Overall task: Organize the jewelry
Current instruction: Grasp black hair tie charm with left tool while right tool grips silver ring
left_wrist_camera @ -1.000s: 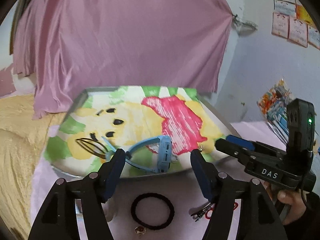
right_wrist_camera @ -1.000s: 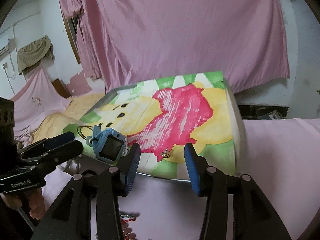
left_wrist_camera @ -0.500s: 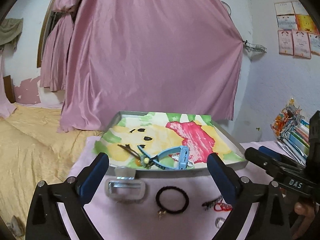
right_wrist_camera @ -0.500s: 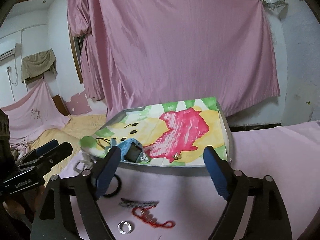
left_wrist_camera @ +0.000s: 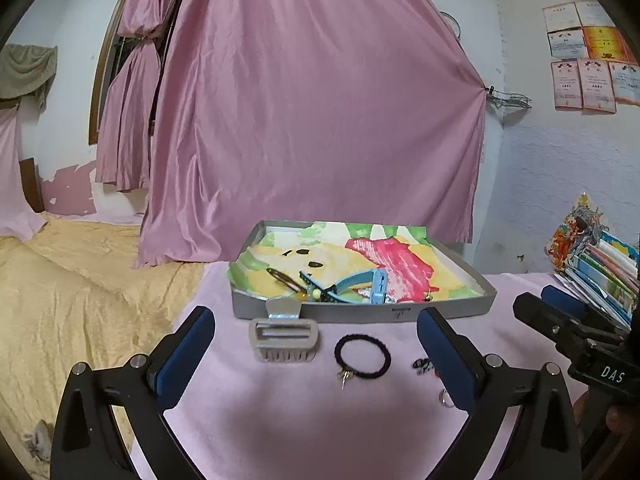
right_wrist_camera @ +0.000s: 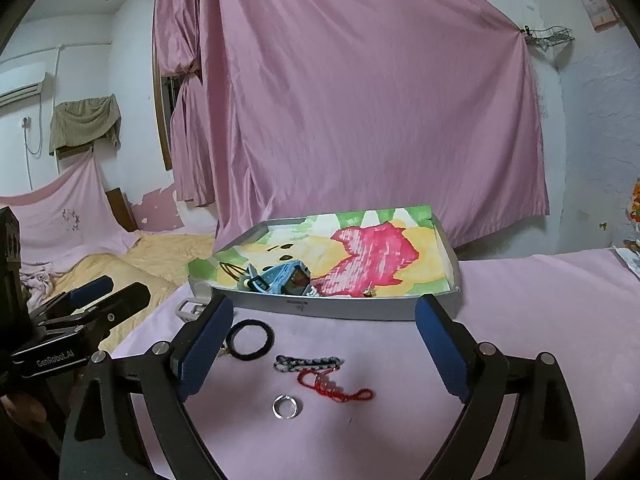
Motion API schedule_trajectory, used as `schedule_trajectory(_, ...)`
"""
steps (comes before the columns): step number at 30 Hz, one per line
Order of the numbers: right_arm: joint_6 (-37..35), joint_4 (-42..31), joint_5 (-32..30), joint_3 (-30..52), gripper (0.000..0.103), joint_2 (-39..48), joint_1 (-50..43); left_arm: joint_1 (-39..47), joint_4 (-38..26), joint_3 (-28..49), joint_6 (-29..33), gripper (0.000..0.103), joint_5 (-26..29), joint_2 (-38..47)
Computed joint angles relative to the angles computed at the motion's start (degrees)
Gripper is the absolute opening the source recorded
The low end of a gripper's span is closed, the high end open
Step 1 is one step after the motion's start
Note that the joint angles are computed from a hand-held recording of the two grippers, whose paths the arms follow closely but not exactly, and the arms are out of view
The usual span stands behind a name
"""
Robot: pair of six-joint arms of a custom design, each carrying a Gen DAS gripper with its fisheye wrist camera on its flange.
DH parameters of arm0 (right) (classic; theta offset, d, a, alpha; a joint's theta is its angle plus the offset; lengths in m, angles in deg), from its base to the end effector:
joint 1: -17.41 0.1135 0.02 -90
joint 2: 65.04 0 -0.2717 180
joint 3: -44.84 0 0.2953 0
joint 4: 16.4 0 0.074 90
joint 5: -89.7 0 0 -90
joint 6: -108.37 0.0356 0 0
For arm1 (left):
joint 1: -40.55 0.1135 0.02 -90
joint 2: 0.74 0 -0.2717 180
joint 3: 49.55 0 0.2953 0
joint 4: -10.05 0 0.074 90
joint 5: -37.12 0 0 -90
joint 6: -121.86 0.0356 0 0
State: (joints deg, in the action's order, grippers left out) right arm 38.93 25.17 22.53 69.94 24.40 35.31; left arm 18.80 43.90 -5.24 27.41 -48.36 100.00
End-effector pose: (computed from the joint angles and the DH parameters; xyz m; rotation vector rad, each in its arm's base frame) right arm 0.2362 0.0618 0.0777 0.3020 1.9122 0.0543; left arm 0.3101 -0.1267 0.0924 0.3497 1.9516 -0.3759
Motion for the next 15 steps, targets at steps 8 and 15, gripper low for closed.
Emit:
schedule_trajectory(8,0.6,2.3,7.0,-2.4,0.090,0.4,5.4,2.3,1.6,-2.7,0.0,0.102,1.3,-0.1)
schedule_trajectory(15,3.0,-0.4,8.3,-1.6,0.090,1.5,7.4,3.9,1.4,-3.2,0.0,0.102,2.9,0.5)
